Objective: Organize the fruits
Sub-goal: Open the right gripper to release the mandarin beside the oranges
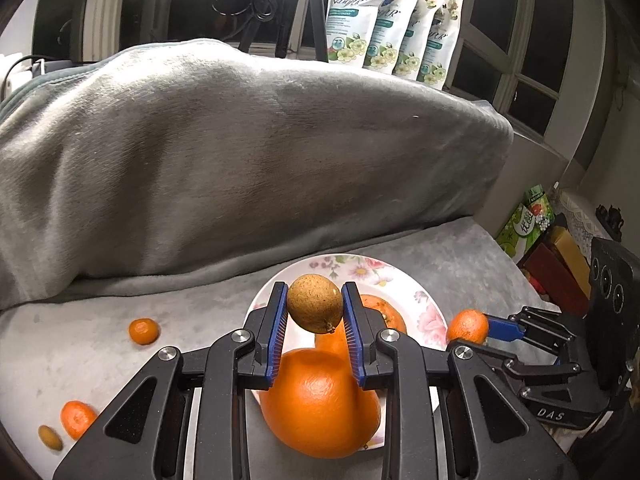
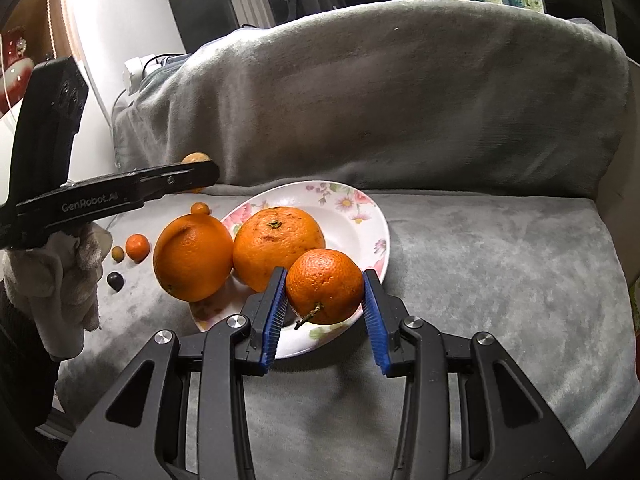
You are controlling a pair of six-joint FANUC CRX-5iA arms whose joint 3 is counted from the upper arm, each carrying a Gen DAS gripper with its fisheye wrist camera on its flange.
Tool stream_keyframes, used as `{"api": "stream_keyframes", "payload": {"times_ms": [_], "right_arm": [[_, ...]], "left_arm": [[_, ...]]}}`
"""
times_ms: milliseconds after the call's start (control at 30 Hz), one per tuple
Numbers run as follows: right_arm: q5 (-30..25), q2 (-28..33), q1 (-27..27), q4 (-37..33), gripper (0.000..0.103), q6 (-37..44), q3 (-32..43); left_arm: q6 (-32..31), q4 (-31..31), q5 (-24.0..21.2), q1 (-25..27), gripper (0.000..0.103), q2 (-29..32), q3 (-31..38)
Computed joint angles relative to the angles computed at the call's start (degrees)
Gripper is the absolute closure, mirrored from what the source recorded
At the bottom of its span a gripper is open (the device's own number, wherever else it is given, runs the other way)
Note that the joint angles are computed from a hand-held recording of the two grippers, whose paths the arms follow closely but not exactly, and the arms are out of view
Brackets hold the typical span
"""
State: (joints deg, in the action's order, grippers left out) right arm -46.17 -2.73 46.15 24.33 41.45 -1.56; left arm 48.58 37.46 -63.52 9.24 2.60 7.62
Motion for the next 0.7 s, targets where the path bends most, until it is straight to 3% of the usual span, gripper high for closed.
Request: {"api": "stream_keyframes", "payload": {"times_ms": [233,267,367,467,533,633,700], "right_arm": [[0.0,0.3,0.4,0.4,0.064,0.3,0.1],[0.1,0.3,0.4,0.4,0.058,0.3,0.1],[1.5,-0.4,0.7,2.6,0.032,-1.2,-1.2],[2.2,-0.9,1.0,3.0,0.030,-0.8,-1.5],[2.4,-1.1,1.2,3.6,0.021,-0.7,-1.7],[3.2,-1.7,1.7,5.2,0.012,-1.7,-2.8],[2.8,-1.7,2.2,5.9,0.011,-1.7,-2.9]], "left_arm": [[-0.2,0.3,0.1,-0.2,0.077,0.2,0.1],[-0.3,0.4,0.2,-0.3,0.077,0.1,0.0],[-0.8,0.9,0.6,-0.3,0.062,-0.2,-0.6],[-0.8,1.0,1.1,-0.3,0.055,-0.4,-0.7],[-0.5,1.4,1.3,-0.1,0.036,-0.5,-0.8],[-0.8,2.0,1.7,-0.1,0.032,-0.9,-1.3],[-0.1,1.1,1.9,-0.2,0.025,-1.1,-1.0]]}}
